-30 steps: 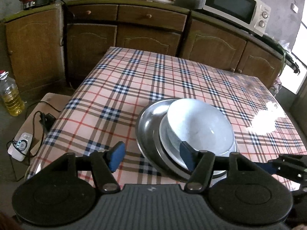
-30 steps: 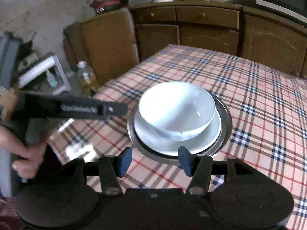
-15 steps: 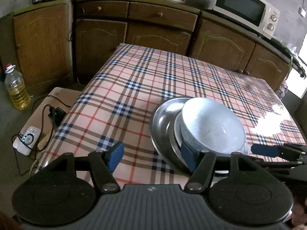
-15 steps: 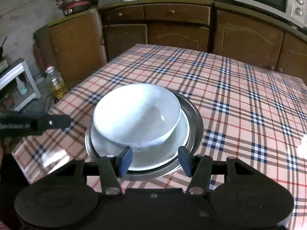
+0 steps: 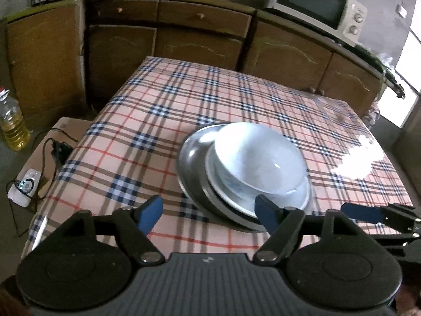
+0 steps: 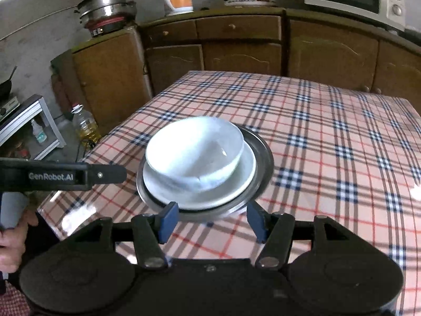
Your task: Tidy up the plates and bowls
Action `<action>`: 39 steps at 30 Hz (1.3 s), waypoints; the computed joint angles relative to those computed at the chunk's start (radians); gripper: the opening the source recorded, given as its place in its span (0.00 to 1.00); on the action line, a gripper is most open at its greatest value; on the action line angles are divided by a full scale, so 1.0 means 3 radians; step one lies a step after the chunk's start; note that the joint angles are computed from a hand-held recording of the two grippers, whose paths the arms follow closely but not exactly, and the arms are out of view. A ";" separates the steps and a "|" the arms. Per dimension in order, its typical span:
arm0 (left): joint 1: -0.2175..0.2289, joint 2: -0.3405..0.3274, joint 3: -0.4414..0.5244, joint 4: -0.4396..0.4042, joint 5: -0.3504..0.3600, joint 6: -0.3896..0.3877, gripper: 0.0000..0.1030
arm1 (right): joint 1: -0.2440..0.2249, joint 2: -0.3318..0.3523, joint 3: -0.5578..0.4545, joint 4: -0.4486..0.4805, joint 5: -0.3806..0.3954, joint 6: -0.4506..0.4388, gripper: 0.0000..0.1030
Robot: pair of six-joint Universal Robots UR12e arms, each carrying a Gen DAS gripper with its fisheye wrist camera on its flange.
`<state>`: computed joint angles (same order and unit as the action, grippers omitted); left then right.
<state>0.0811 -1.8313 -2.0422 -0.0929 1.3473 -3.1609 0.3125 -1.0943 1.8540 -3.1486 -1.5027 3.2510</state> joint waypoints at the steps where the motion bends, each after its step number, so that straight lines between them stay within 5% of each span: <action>1: -0.0015 0.0009 -0.0004 0.0000 0.0020 -0.0008 0.79 | -0.0007 -0.0017 0.0030 -0.0005 -0.0007 0.0022 0.69; 13: -0.0211 0.0100 -0.0066 -0.0133 0.0254 0.0055 1.00 | -0.0053 -0.0171 0.0288 -0.0093 -0.0076 0.0225 0.71; 39: -0.0334 0.0137 -0.0130 -0.0087 0.0528 0.0092 1.00 | -0.0052 -0.0243 0.0409 -0.0176 -0.0041 0.0272 0.74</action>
